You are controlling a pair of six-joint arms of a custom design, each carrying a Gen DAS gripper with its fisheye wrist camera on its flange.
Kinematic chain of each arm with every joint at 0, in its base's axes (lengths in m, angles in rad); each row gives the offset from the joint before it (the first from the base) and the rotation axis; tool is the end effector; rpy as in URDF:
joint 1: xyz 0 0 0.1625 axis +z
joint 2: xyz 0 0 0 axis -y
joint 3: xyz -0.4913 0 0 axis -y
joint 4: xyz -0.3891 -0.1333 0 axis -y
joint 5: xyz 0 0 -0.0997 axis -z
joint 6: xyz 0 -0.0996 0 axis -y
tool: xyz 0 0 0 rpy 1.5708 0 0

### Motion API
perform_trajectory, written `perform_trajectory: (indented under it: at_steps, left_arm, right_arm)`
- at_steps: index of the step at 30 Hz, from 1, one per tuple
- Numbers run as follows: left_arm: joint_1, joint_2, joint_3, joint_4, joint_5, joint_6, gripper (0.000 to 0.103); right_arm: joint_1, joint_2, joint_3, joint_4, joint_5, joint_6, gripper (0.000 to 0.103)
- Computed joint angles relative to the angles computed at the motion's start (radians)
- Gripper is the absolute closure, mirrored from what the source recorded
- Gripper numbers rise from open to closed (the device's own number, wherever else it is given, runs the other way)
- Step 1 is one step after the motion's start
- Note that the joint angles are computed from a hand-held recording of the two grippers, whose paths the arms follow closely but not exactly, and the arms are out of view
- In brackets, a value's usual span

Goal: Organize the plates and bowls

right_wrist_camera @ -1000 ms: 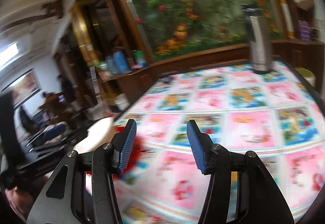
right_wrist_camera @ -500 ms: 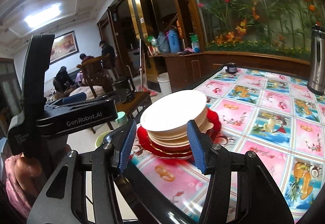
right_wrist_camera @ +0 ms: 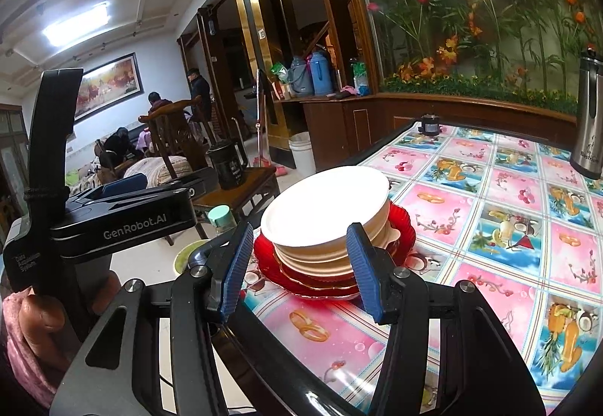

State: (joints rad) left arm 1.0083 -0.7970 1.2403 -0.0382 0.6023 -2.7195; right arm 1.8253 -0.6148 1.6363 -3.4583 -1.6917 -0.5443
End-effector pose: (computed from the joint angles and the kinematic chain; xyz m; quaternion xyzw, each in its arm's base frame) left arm -0.1951 -0.7133 0.2331 0.1234 0.7723 -0.5132 0.3536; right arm 0.3048 -0.6899 0.1259 0.3290 -0.8446 0.4065 0.1147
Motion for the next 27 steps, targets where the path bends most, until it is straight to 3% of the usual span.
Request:
perform_trajectory:
  at_steps: [27]
  left_arm:
    - [0.008,0.049,-0.064,0.18,0.056,-0.054,0.0]
  right_arm:
    - [-0.022,-0.006,0.003,-0.012,-0.005,0.043,0.051]
